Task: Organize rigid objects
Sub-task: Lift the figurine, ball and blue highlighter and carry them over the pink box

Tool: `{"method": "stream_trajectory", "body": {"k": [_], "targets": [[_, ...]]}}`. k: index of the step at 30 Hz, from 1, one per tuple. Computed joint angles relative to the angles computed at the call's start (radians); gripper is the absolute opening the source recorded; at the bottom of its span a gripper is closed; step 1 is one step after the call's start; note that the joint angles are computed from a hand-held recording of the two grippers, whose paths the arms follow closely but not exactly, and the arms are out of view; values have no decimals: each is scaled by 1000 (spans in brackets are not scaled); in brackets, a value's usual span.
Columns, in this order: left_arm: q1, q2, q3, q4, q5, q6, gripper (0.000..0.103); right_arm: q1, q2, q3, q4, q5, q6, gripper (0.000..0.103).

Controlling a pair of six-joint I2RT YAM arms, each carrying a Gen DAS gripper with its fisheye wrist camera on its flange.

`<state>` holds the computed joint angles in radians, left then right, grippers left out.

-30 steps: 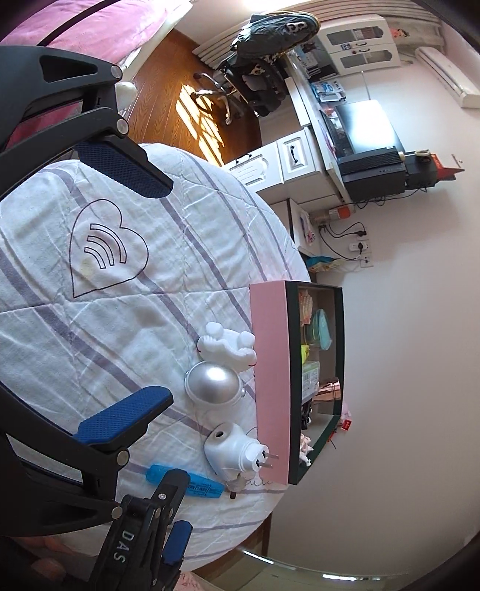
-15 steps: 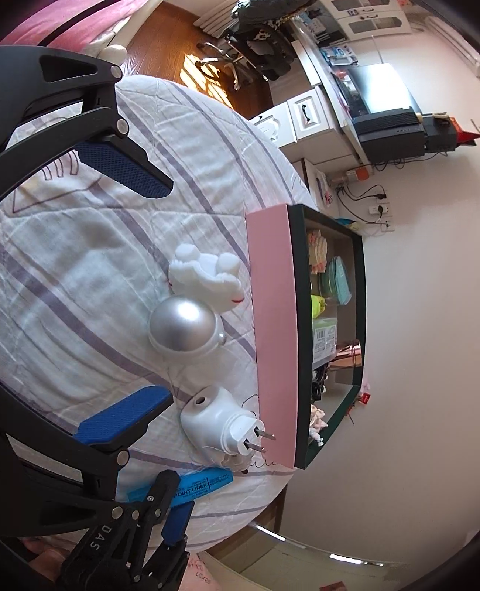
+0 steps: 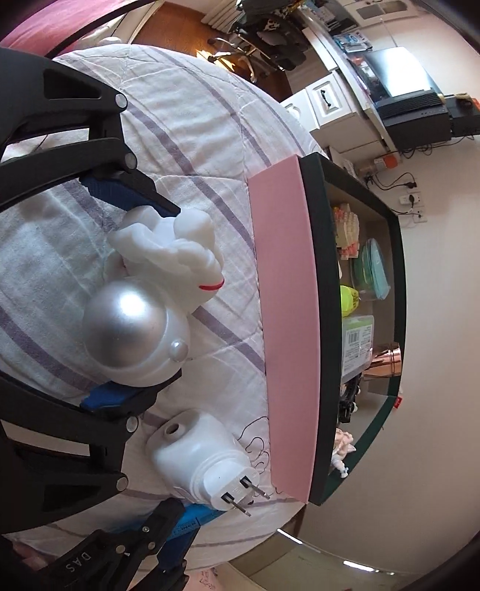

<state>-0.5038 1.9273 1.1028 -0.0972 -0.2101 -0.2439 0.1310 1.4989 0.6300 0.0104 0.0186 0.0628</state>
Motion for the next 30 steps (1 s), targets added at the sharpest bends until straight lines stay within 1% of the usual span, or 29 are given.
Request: {"method": "stream_trajectory", "body": {"k": [2, 3, 5, 8, 9, 11, 14, 16, 19, 20, 21, 23, 25, 28, 30], "targets": [[3, -17, -24, 27, 28, 7, 78, -3, -6, -9, 7, -10, -11, 29], [0, -34, -44, 45, 23, 5, 78, -9, -16, -19, 10, -20, -13, 27], [-12, -76, -90, 83, -10, 7, 78, -21, -29, -33, 20, -43, -11, 26], [-32, -157, -179, 139, -34, 15, 78, -59, -71, -78, 54, -123, 12, 27], [-41, -184, -210, 156, -48, 14, 78, -83, -95, -104, 76, -176, 28, 27], [-61, -244, -277, 195, -72, 13, 78, -112, -143, -149, 107, -238, 61, 27], [-91, -339, -357, 220, -122, -10, 78, -104, -279, -217, 118, -266, 108, 27], [-110, -416, -398, 215, -133, -20, 78, -62, -385, -237, 87, -230, 126, 27], [-149, -540, -445, 191, -172, -22, 78, 46, -555, -237, -2, -138, 145, 27], [-164, -577, -452, 172, -189, -24, 78, 92, -605, -232, -32, -98, 147, 27], [-182, -619, -461, 155, -208, -28, 78, 149, -657, -227, -59, -35, 148, 27], [-212, -707, -480, 119, -243, -35, 78, 236, -706, -197, -119, 56, 140, 27], [-251, -792, -496, 85, -298, -40, 78, 314, -755, -176, -172, 145, 146, 27], [-314, -900, -504, 22, -385, -40, 78, 411, -841, -152, -243, 234, 163, 27], [-359, -969, -511, -13, -437, -38, 78, 495, -877, -130, -284, 318, 165, 27]]}}
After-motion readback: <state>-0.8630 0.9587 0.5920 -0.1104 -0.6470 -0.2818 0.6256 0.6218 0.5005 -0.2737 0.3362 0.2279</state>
